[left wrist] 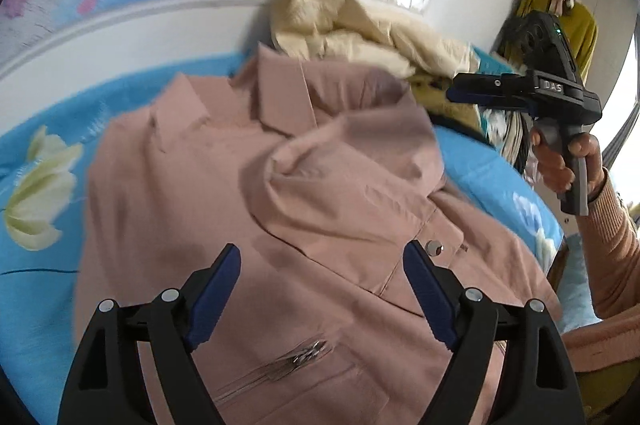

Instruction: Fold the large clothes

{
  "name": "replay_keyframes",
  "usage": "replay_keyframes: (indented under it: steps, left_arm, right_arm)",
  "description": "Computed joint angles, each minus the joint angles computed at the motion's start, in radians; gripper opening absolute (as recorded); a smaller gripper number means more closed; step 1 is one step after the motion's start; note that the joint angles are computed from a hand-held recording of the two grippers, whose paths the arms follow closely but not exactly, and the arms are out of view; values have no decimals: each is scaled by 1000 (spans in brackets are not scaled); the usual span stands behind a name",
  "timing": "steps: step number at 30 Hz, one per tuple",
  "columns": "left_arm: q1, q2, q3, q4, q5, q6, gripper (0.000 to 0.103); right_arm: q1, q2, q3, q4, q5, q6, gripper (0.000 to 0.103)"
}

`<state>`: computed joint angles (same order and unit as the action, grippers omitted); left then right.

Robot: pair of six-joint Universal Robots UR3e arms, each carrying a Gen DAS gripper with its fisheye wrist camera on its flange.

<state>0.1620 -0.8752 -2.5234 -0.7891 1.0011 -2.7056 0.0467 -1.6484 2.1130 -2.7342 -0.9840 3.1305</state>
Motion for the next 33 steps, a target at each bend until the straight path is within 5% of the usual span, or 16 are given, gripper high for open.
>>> replay_keyframes:
  steps: [5, 9, 11, 13, 15, 17, 20, 22, 33]
  left_arm:
    - [-200, -415, 124, 230, 122, -148, 73]
    - [-284, -594, 228, 254, 202, -200, 0]
    - [-264, -600, 234, 264, 209, -201, 0]
    - [-231, -567, 221, 263, 199, -185, 0]
    - [-170, -486, 207, 212, 166, -151, 0]
    - [-117, -418, 195, 166, 145, -122, 0]
    - [-66, -365, 194, 99, 135, -104, 14]
    - [-43, -350, 188, 68, 109, -81, 53]
    - [-286, -668, 314, 159, 115, -82, 90]
  right_arm:
    - [-85, 113, 71, -53, -44, -28, 72]
    - [-106, 270, 53, -143, 54, -41, 72]
    - [-104, 342, 7, -148, 84, -24, 70]
    - [-109, 346, -7, -113, 162, -57, 21]
    - [-93, 337, -45, -53, 167, -73, 8]
    - [-82, 296, -39, -54, 134, -94, 6]
    - [-124, 220, 7, -65, 163, -87, 5]
    - [-166, 169, 49, -95, 188, -76, 5]
    - [-328, 171, 183, -193, 294, -22, 3]
